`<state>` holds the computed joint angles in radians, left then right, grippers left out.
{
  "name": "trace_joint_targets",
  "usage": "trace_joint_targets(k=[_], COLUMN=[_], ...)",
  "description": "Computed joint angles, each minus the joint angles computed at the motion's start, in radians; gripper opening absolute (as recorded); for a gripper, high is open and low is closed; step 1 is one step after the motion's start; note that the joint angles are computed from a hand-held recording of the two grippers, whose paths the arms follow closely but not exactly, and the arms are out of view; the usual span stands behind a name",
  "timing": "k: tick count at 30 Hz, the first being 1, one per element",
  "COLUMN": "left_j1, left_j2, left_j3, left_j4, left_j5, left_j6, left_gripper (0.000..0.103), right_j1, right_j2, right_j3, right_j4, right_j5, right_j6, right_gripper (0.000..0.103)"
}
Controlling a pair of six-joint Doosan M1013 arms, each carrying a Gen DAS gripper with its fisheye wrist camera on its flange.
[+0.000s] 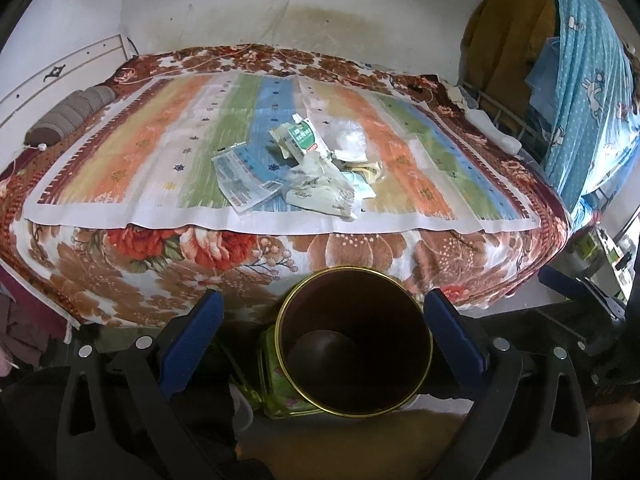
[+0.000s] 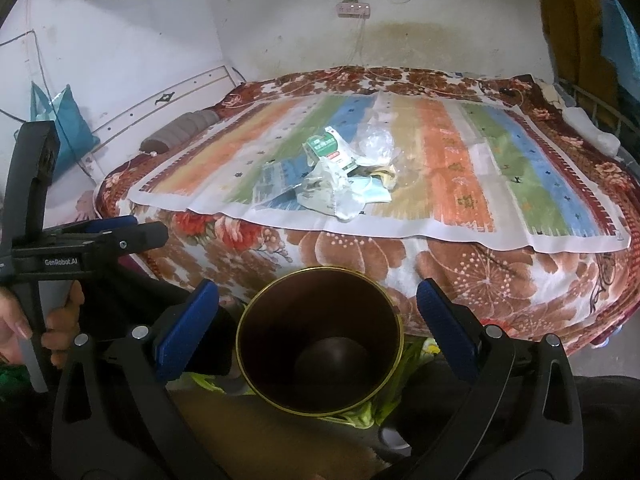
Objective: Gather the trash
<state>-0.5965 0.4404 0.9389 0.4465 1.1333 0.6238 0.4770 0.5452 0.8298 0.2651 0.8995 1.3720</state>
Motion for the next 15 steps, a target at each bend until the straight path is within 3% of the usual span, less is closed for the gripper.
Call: trace_joint_targets(k=[15], left_j1=[0.002], left_j2=[-0.003], left_j3=[0.005], left_j4=[-0.001], left_j5=[-0.004], left_j6=[0.001], left_gripper=[0.097], right_j1=[-0.001], right_j2=[-0.003], right_j3=[0.002], right_j4=[0.003], right_j5=[-0.004], right_j6=[-0.002], right_gripper=[0.094])
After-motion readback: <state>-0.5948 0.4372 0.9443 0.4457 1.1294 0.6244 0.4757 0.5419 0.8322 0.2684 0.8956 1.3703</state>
